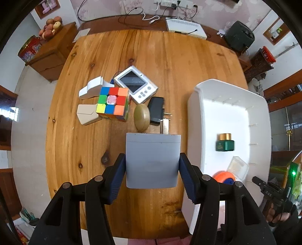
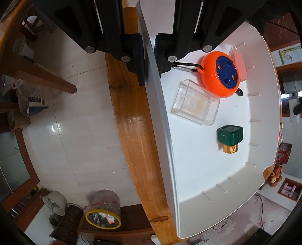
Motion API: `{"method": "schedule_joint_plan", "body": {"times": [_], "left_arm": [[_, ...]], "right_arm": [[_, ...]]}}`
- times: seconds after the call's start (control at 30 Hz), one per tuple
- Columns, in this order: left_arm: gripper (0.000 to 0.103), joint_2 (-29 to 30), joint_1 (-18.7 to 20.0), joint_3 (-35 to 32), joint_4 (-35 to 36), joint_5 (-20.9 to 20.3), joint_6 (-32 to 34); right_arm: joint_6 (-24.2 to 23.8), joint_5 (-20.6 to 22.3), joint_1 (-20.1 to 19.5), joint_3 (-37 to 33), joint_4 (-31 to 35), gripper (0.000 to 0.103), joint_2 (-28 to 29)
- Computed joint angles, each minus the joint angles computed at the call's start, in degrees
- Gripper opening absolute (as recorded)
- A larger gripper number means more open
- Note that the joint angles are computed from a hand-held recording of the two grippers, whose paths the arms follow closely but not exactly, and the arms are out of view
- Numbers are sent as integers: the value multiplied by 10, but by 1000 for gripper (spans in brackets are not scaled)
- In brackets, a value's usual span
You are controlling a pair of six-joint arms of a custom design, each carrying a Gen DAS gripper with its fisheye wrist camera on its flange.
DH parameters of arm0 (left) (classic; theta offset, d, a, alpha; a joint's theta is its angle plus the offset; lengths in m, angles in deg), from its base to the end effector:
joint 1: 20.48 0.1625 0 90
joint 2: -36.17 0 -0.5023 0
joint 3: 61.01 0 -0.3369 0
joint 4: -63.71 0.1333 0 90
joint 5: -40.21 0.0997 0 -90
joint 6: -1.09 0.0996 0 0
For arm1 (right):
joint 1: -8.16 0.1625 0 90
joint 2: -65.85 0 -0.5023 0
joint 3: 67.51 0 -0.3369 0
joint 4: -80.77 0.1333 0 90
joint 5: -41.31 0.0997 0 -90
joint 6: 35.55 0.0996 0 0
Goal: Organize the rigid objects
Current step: 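Carry the white charger into the tray beside the reel and release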
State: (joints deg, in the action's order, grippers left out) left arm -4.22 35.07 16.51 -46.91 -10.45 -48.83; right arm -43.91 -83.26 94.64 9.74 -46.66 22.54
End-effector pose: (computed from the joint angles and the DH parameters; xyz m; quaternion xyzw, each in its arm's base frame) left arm -0.2481 -0.7089 0.1824 -0.0775 0.9299 -0.1235 0.3376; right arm 0.0306 -0.7528 0.2432 0.0313 -0.9539 -0.0018 0.2984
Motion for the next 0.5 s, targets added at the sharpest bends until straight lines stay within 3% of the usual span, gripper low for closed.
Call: {"method": "schedule_joint_plan", "body": {"times": [0.5], "left_arm": [[58,17,-40,14,-45,-15,19]], "right_arm": [[-58,8,0,4,4,8,-6]]}}
